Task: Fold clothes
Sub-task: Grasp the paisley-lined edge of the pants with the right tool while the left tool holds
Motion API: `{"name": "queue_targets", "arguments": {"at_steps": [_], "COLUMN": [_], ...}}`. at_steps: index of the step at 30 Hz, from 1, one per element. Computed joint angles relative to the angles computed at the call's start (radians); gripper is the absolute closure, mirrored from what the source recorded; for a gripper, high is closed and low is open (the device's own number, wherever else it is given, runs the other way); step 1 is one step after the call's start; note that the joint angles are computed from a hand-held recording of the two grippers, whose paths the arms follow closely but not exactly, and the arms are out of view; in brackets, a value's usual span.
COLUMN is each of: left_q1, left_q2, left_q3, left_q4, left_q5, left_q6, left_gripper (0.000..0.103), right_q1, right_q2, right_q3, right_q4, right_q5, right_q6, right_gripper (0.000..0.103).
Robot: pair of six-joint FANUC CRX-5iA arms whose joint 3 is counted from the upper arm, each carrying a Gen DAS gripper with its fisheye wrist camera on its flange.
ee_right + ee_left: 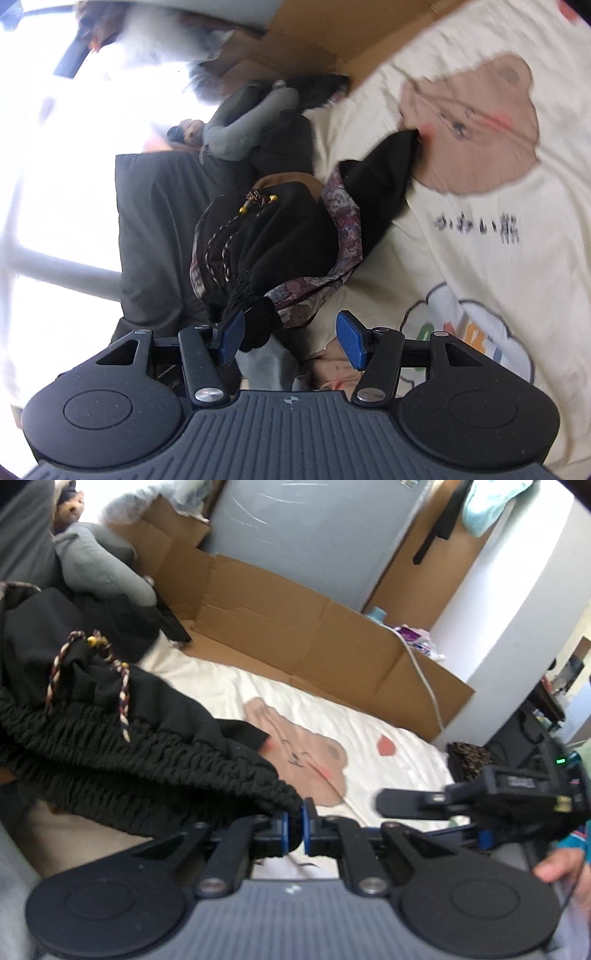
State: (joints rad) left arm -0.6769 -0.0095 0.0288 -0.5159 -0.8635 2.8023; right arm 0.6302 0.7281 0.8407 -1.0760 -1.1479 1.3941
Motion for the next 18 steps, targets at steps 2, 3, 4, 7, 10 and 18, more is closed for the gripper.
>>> {"name": "queue_targets", "arguments": {"at_steps": [2,3,4,7,10,18], "left_q1": [0.000,0.002,-0.001,0.002,0.004,-0.006], "left_q2": [-0.001,-0.004,-0.007,-0.015,-0.025,-0.054], "left_q3": [-0.006,-0.012,-0.014,-0.028,-0.039,-0.065], "left_q4": [0.009,0.012,0.008,0.014,0.016,0.001], "left_q5": [0.024,0.040,0.046,0.067,0.078,0.097], "left_q6": [-0.016,-0.014,-0.003,0.017,0.024,0.075], "left_gripper": [0.096,0.096,0.096,0.096,0.096,0.096], "right_q1": [-0.005,-0.008,-0.013,-0.028,-0.030,-0.007], "right_q2": [0.010,0.015,0.023,0.053,0.084,0.127], "right_q3": [-0.014,-0.019,-0.023,-0.029,-0.027,-0.015], "right_q4": [-0.031,-0.050,-0.084,-0.196,-0.284,-0.357], "right_q5": [0.014,0.018,0.021,0.026,0.025,0.063], "right_q6": [-0.029,-0.044,-0.056,-0.089,-0.120,-0.241], "right_gripper": [0.044,0.044,0.044,0.044,0.043,0.063]}}
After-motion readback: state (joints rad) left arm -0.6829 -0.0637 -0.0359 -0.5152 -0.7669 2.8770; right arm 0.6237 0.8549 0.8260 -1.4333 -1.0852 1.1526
